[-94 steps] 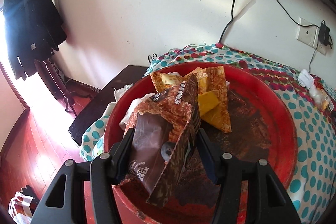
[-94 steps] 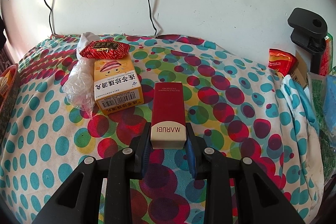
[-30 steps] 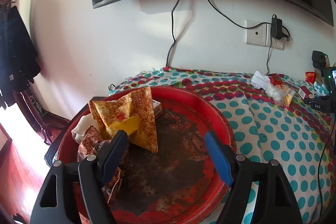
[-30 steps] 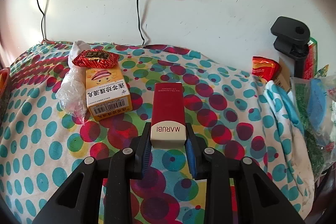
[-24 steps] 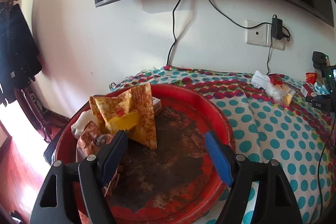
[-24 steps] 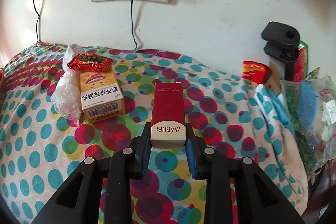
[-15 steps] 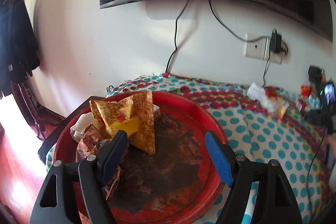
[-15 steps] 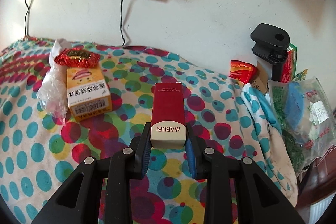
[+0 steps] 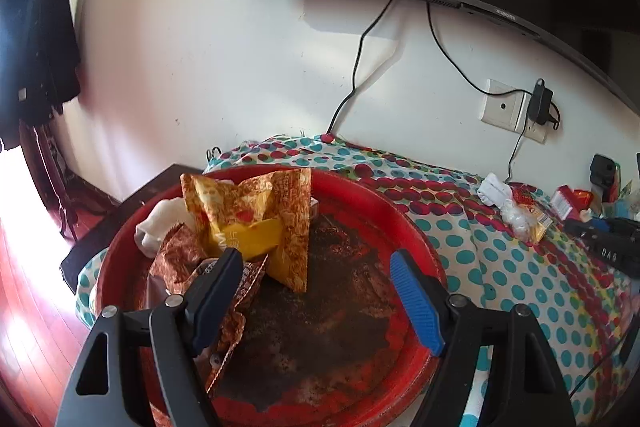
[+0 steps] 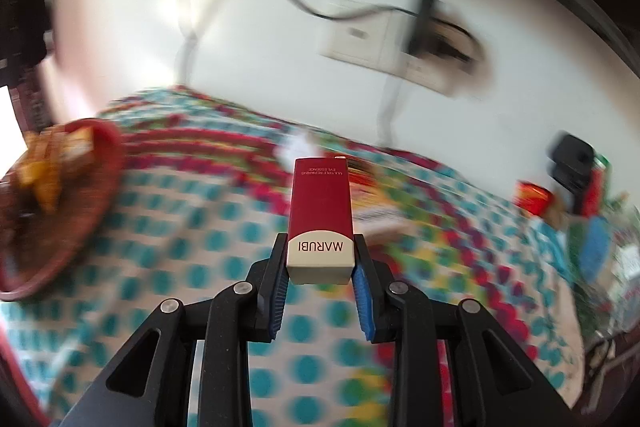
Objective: Organize objects
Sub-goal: 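Carry the MARUBI box with the right gripper into the tray and release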
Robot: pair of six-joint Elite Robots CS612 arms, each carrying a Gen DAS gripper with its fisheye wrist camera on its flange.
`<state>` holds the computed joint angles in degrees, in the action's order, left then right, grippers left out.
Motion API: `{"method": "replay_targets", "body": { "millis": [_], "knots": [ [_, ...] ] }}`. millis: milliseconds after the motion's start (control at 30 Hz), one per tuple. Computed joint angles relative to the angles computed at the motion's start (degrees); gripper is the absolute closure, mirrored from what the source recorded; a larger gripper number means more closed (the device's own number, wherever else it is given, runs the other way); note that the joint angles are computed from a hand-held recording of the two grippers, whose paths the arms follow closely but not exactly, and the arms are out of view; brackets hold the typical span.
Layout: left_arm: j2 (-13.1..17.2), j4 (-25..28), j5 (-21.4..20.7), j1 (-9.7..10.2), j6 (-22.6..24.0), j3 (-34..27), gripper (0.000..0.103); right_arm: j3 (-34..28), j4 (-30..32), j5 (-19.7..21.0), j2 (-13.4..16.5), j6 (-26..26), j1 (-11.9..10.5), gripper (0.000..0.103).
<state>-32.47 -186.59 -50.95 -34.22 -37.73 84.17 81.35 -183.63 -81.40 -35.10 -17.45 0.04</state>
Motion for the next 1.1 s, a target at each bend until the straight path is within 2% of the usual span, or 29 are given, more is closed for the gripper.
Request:
{"method": "replay_targets", "body": {
  "millis": [200, 467, 700, 833, 967, 1100],
  "knots": [
    [-0.82, 1.99, -0.46, 0.35, -1.4, 0.63, 0.024, -0.45, 1.5, 7.14, -0.43, -1.79, 2.89, 0.075],
    [-2.8, 3.18, -1.01, 0.95, -2.52, 2.58, 0.024, -3.55, 5.99, 10.92, 0.68, -4.74, 6.28, 0.075],
    [-7.01, 4.34, 4.41, 1.11, -4.83, 7.56, 0.024, -6.14, 9.98, 10.67, 2.26, -6.88, 8.19, 0.075],
    [-8.89, 6.66, 6.54, 1.6, -9.11, 10.01, 0.024, -7.18, 11.96, 10.34, 2.99, -7.28, 9.02, 0.075],
    [-10.04, 8.1, 6.66, 2.21, -13.37, 11.76, 0.024, -8.48, 13.58, 8.56, 3.7, -7.67, 9.91, 0.075],
    [-10.37, 8.56, 5.64, 2.72, -14.57, 12.31, 0.024, -10.93, 15.13, 4.52, 4.97, -7.81, 10.84, 0.075]
  ]
}}
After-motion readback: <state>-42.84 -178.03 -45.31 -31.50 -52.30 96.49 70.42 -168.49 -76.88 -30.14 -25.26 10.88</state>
